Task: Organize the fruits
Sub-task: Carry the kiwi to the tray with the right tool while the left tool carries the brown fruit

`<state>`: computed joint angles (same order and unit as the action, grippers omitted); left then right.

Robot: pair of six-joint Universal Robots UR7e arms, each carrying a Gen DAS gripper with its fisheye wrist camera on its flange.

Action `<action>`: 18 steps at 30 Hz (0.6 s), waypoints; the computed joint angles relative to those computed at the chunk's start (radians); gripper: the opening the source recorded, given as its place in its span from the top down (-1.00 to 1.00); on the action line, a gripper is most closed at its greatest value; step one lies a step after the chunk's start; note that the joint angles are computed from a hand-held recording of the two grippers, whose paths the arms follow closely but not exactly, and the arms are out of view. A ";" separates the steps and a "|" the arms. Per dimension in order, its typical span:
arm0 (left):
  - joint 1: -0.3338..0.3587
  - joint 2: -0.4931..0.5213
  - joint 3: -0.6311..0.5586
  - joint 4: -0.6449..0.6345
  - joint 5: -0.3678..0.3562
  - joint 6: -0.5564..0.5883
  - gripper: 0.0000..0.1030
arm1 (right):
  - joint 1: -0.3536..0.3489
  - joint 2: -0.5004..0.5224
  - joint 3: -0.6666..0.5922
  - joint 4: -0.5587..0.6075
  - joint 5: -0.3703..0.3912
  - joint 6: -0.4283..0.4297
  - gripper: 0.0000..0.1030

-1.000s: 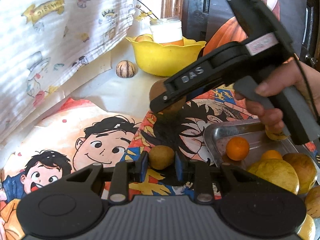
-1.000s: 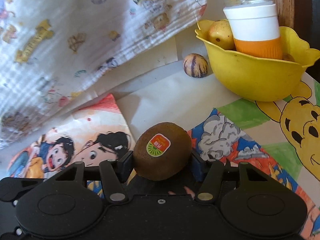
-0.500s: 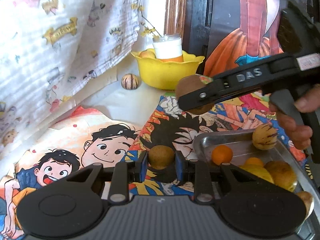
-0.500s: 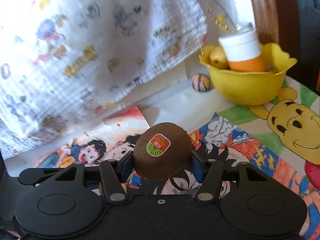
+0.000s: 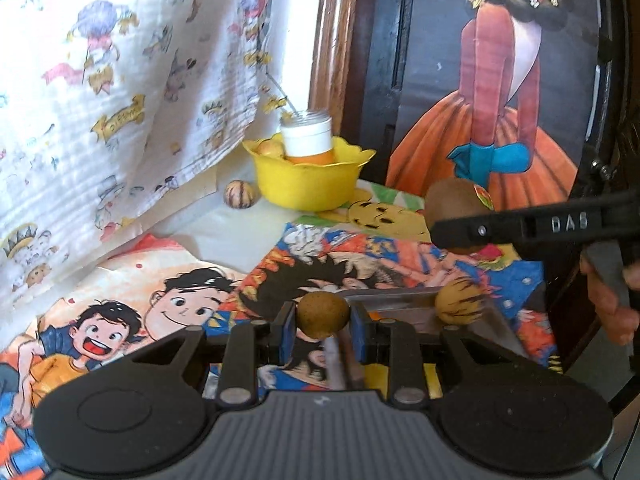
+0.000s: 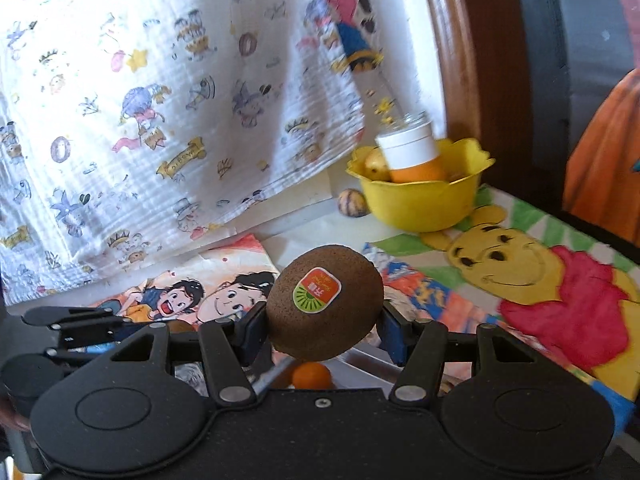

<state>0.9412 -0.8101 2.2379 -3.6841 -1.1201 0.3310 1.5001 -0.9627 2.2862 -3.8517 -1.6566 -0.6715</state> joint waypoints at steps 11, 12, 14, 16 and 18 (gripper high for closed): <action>-0.108 0.019 0.145 -0.128 0.041 -0.117 0.39 | -0.073 -0.011 0.218 -0.311 0.054 -0.065 -0.17; -0.119 0.023 0.160 -0.145 0.046 -0.124 0.39 | -0.079 -0.006 0.230 -0.337 0.057 -0.070 -0.17; -0.141 0.032 0.188 -0.175 0.053 -0.138 0.39 | -0.096 0.004 0.256 -0.381 0.068 -0.074 -0.17; -0.156 0.037 0.209 -0.191 0.052 -0.157 0.39 | -0.118 0.010 0.280 -0.411 0.084 -0.074 -0.17; -0.166 0.043 0.227 -0.199 0.047 -0.180 0.39 | -0.134 0.029 0.296 -0.457 0.089 -0.083 -0.17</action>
<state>0.7748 -0.7674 2.4652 -3.8832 -1.0730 0.1509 1.3666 -0.9333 2.5823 -4.3086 -1.5672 -0.7541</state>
